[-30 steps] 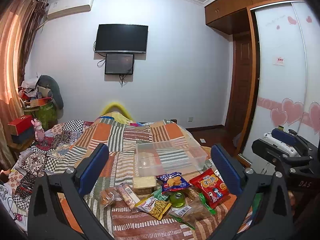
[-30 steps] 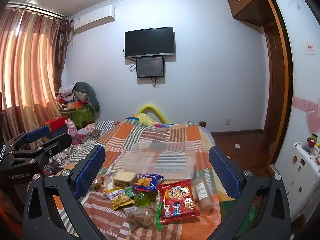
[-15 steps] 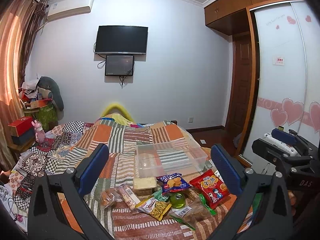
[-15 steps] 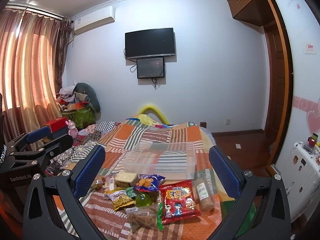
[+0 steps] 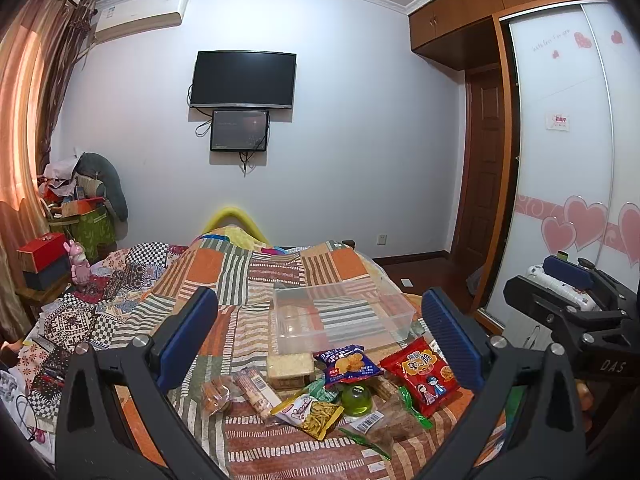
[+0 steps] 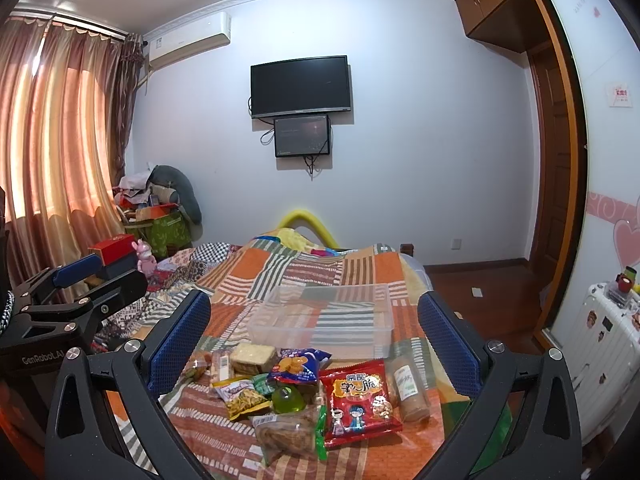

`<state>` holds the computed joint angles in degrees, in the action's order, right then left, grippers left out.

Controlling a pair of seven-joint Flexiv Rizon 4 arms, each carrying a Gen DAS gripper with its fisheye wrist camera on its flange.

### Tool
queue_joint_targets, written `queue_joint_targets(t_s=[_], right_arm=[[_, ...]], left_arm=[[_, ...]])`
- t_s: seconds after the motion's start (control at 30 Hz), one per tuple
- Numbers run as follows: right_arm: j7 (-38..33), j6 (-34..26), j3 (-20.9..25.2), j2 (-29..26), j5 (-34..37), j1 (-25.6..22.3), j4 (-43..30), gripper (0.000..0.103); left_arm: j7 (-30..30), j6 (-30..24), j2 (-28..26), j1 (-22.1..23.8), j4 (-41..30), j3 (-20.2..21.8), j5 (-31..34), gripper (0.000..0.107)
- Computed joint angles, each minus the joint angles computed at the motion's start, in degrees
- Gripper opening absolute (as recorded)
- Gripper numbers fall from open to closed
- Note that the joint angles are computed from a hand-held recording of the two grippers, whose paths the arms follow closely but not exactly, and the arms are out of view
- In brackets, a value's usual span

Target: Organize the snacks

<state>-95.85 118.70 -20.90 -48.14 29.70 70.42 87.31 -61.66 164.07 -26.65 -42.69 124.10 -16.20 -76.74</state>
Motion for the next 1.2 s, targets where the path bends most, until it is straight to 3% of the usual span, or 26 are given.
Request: queue_joint_targets(t_s=[0.8,1.03,1.2], right_arm=[[-0.2,0.3,0.3,-0.7,1.0,-0.1,-0.9,0.103],[3.0,-3.0,-0.1,-2.3,0.1,-1.2,-2.1,0.103],[7.5,-8.1,-5.5,-5.2,-0.6,0.2,-2.3,0.103]], left_arm=[[-1.1,-0.1,-1.2,0.5,-0.2,0.0,-0.4,0.103],[-3.0,-4.2,-1.8,2.1,1.4,0.5,0.5,0.103],[-4.5,-10.0,-2.0,4.2,3.8,1.2,1.2,0.093]])
